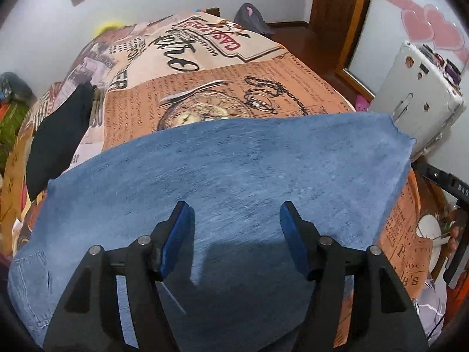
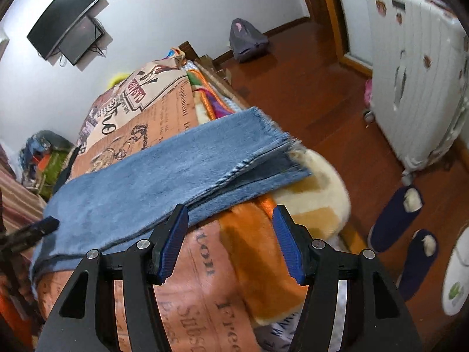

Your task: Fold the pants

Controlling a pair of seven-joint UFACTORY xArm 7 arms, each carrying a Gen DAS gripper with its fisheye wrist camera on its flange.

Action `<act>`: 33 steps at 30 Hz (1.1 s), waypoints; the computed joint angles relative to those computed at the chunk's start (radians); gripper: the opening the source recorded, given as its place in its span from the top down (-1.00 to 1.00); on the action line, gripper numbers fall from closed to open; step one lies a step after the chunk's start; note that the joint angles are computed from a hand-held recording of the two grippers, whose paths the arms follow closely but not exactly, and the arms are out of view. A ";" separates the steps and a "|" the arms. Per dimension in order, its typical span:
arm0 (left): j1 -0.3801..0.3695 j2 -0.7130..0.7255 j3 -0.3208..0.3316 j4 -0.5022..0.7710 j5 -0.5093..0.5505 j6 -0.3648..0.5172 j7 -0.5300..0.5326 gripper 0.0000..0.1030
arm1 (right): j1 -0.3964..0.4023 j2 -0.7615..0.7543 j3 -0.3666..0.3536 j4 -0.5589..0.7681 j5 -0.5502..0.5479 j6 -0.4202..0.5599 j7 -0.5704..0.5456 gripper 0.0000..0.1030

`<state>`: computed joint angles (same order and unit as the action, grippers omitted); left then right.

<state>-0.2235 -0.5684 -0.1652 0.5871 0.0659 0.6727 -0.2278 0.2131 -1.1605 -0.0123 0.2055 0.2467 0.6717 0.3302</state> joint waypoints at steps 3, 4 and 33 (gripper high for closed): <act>-0.004 0.027 -0.013 0.010 0.000 -0.012 -0.017 -0.44 | 0.033 0.039 -0.037 -0.013 0.050 -0.062 0.001 -0.10; -0.003 0.033 -0.019 0.011 0.007 -0.017 -0.025 -0.51 | 0.044 0.053 -0.047 -0.018 0.070 -0.083 0.005 -0.11; -0.057 -0.011 0.000 -0.013 -0.010 -0.040 -0.042 -0.69 | 0.028 0.184 -0.068 0.072 0.055 -0.330 -0.024 0.83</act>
<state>-0.2803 -0.5796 -0.1654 0.5745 0.0563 0.6323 -0.2696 0.2407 -0.9770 -0.0803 0.2774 0.3017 0.3413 0.3058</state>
